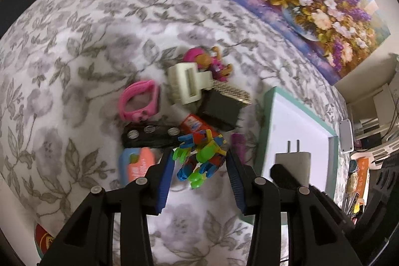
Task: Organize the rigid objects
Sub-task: 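Release the charger in the tray with the right tool while the left tool drops the block toy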
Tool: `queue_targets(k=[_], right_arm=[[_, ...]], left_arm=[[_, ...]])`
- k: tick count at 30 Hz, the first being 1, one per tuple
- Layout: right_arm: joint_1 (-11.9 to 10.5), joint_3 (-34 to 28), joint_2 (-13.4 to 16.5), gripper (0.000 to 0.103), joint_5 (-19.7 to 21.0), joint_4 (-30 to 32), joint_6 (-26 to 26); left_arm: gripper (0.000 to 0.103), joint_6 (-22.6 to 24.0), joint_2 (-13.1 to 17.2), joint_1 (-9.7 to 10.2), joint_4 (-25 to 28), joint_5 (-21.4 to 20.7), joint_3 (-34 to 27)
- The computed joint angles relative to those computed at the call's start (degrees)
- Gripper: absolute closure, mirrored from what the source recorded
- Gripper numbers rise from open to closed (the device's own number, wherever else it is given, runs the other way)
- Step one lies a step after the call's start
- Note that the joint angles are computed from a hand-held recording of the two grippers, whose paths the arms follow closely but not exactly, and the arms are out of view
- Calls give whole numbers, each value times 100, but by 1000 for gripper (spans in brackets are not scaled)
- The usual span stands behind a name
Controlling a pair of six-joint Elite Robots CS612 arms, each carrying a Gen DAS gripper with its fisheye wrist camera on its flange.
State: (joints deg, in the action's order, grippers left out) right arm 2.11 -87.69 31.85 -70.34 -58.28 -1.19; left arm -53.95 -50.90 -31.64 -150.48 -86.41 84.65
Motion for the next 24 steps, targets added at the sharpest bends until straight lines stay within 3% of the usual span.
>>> queue_targets(k=[7, 15, 24], right_arm=[[-196, 25, -58, 74, -821, -180, 364], [-557, 22, -29, 74, -1435, 18, 1003], [-831, -44, 15, 74, -1995, 77, 1353]], left_arm=[[59, 489, 189, -182, 130, 20, -484], [59, 1287, 721, -400, 1094, -162, -1541], [59, 1540, 1202, -471, 1078, -325, -2130]])
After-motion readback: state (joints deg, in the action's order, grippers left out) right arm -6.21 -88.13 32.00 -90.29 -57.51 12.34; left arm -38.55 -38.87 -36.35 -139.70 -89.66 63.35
